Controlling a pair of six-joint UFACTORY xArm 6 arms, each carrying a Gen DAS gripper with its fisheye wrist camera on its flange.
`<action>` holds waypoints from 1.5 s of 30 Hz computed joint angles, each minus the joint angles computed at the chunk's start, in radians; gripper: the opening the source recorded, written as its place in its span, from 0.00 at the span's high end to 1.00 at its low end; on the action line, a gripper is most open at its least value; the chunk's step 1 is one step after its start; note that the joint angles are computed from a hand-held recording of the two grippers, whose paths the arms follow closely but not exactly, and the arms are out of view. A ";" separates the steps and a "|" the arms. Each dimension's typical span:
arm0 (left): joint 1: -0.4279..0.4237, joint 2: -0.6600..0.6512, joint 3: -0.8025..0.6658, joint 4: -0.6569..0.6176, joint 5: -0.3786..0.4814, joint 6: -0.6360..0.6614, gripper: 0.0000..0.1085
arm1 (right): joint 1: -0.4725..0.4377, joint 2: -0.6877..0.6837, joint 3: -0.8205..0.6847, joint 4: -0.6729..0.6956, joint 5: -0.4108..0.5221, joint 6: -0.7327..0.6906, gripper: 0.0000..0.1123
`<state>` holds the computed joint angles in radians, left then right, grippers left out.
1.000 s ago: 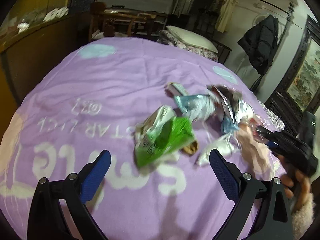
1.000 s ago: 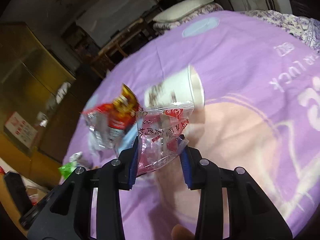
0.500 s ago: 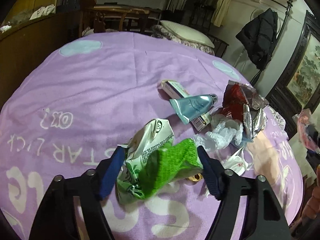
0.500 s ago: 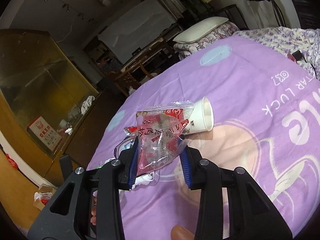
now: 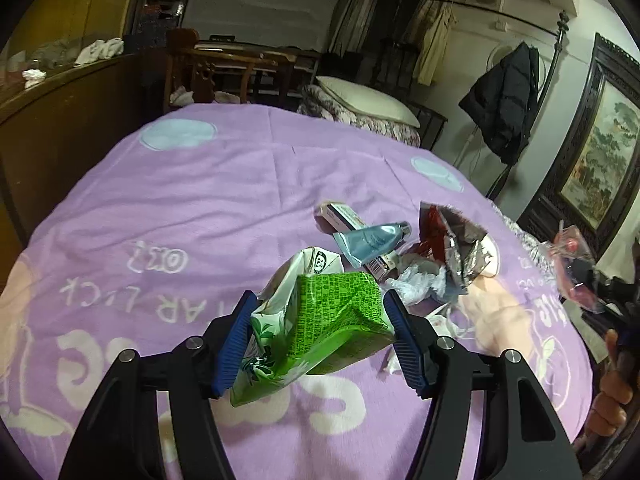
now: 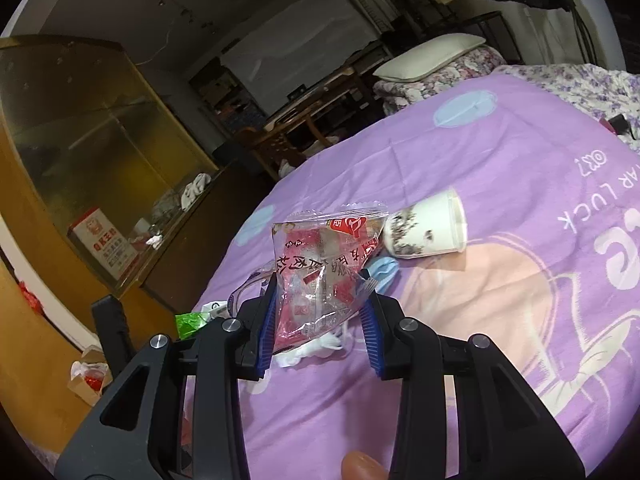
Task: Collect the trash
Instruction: 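Carry both bags to the red wastebasket and open both tools over it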
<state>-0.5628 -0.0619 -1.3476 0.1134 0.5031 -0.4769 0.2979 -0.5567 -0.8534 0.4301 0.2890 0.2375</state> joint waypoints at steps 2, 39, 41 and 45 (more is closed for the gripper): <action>0.002 -0.039 0.028 0.013 -0.001 -0.019 0.41 | 0.020 0.010 -0.015 0.015 0.001 -0.020 0.66; 0.250 -1.088 0.616 0.285 0.582 -0.422 0.41 | 0.605 0.604 -0.720 0.310 0.294 -0.445 0.66; 0.281 -1.132 0.630 0.264 0.618 -0.403 0.41 | 0.625 0.647 -0.772 0.298 0.322 -0.436 0.66; 0.342 -1.209 0.664 0.232 0.684 -0.356 0.41 | 0.660 0.742 -0.879 0.268 0.389 -0.408 0.66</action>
